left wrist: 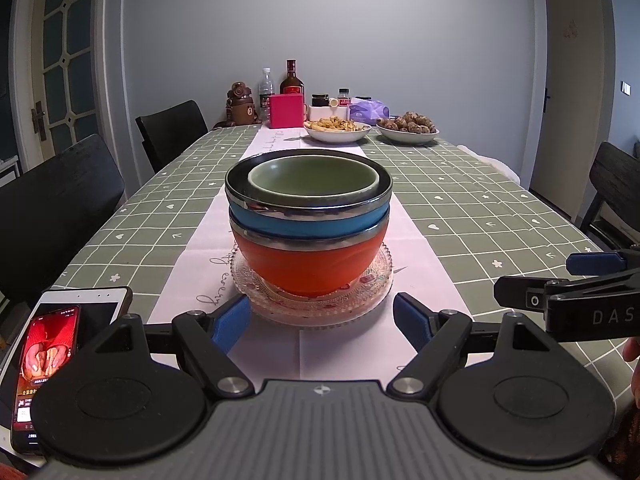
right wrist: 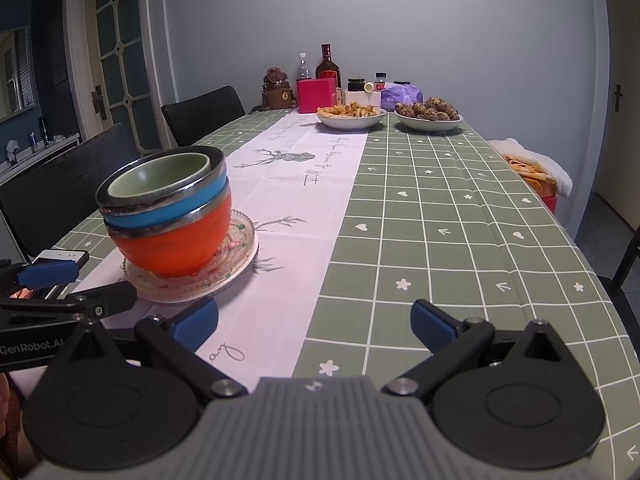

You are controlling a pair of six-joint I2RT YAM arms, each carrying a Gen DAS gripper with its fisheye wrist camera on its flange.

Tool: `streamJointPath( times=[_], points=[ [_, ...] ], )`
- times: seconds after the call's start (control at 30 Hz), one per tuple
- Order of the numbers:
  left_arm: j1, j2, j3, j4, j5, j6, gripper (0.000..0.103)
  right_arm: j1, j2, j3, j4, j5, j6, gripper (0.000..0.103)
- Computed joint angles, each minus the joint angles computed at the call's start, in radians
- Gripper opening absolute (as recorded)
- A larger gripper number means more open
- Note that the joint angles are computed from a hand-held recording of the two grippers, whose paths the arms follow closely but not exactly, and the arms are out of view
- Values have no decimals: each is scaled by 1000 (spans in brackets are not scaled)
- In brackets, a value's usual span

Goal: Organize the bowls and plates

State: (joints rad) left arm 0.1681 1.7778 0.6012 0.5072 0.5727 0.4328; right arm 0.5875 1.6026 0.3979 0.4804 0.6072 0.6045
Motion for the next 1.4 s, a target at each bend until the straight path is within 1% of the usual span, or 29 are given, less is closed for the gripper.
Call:
streamJointPath(
  times=[1.4],
  points=[
    [0, 5, 6, -11, -12, 3, 95, -7, 14, 6, -1, -14, 12, 100]
  ],
)
